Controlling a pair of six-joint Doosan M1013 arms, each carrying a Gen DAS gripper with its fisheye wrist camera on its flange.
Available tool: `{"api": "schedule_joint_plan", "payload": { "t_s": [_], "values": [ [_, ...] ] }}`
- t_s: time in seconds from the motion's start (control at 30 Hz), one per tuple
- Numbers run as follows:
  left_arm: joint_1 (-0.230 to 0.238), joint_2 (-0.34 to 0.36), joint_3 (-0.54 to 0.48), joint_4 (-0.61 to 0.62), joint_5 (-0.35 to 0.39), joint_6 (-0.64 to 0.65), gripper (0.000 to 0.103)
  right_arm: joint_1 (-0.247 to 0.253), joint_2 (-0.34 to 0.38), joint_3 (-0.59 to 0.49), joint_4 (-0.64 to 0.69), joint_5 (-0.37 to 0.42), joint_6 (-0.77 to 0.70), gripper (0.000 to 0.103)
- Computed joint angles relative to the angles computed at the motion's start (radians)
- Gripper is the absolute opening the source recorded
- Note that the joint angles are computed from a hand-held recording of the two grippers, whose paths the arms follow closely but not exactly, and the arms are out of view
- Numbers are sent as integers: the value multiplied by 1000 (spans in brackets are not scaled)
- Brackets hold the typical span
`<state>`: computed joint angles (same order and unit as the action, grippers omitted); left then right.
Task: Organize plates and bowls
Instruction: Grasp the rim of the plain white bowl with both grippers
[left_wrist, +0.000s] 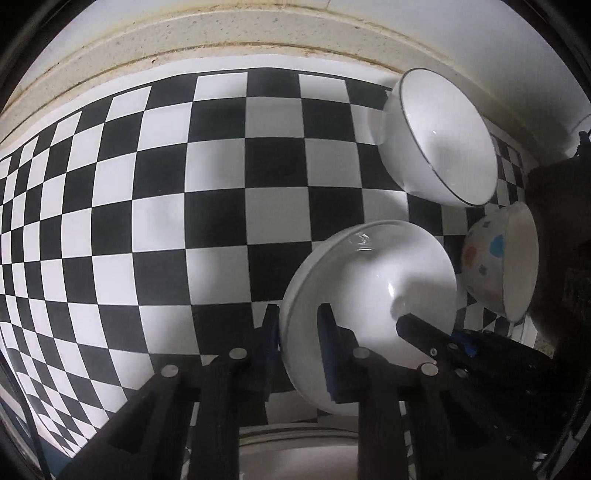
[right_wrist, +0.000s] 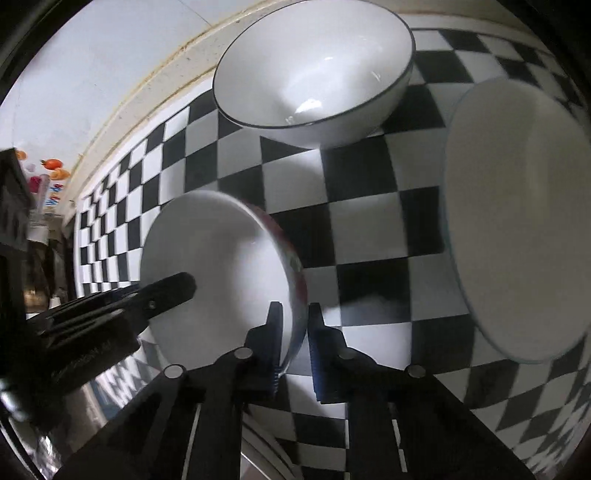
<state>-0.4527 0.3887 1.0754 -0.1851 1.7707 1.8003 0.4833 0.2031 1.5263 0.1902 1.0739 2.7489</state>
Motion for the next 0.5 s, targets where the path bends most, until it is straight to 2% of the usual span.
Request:
{"api": "schedule_joint_plan", "payload": {
  "t_s": [0.17, 0.3, 0.5],
  "values": [
    [-5, -17, -9, -9, 1, 9, 18, 10, -1, -19, -15, 28, 9, 12],
    [-18, -44, -15, -25, 14, 15, 18, 31, -35, -28, -69, 59, 39, 12],
    [-63, -138, 40, -28, 24, 57, 18, 100, -117, -19, -155, 124, 136, 12]
  ]
}}
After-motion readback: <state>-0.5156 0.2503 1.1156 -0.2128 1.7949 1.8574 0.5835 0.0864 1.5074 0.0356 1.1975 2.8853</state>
